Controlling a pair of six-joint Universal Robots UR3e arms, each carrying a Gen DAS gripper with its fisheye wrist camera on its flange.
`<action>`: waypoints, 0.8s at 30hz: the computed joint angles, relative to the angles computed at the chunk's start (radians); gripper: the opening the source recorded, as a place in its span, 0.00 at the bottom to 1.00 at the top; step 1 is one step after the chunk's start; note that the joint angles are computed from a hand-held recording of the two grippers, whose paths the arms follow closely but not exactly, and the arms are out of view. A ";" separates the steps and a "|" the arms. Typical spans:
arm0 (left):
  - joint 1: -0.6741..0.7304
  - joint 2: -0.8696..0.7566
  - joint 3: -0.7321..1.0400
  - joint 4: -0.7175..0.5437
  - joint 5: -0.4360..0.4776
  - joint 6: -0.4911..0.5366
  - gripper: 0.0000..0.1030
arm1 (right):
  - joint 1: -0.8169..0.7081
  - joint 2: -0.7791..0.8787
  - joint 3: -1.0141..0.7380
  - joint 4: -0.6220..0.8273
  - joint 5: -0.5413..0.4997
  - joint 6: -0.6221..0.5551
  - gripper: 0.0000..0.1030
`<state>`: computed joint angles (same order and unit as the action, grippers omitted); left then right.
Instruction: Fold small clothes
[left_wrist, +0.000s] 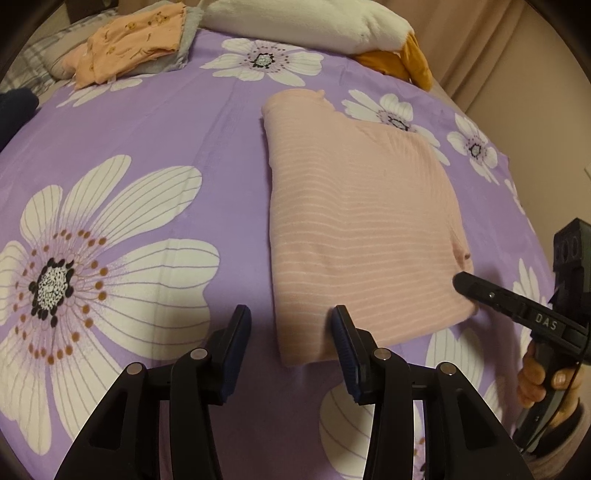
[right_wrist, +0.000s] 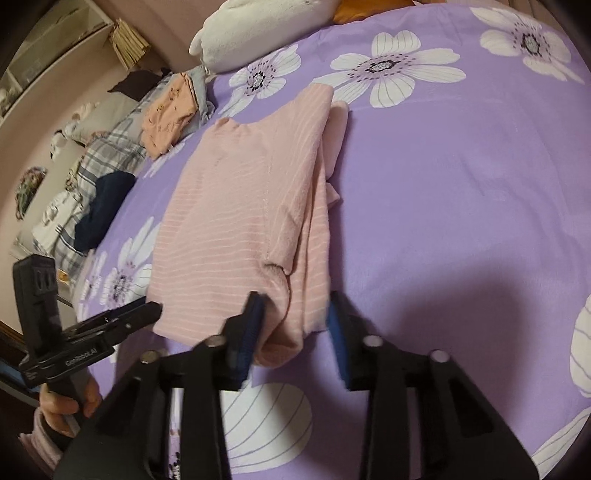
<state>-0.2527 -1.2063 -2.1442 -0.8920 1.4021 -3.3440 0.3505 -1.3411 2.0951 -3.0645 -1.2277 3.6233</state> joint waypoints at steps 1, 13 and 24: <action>-0.007 -0.004 0.000 0.004 0.007 -0.002 0.42 | -0.001 0.000 0.003 -0.007 -0.003 -0.002 0.22; -0.007 0.039 -0.022 -0.014 0.029 0.003 0.42 | -0.033 -0.023 0.054 -0.040 0.027 0.027 0.20; 0.049 0.105 -0.005 -0.035 0.007 0.019 0.42 | -0.073 -0.144 0.106 0.003 -0.061 0.000 0.24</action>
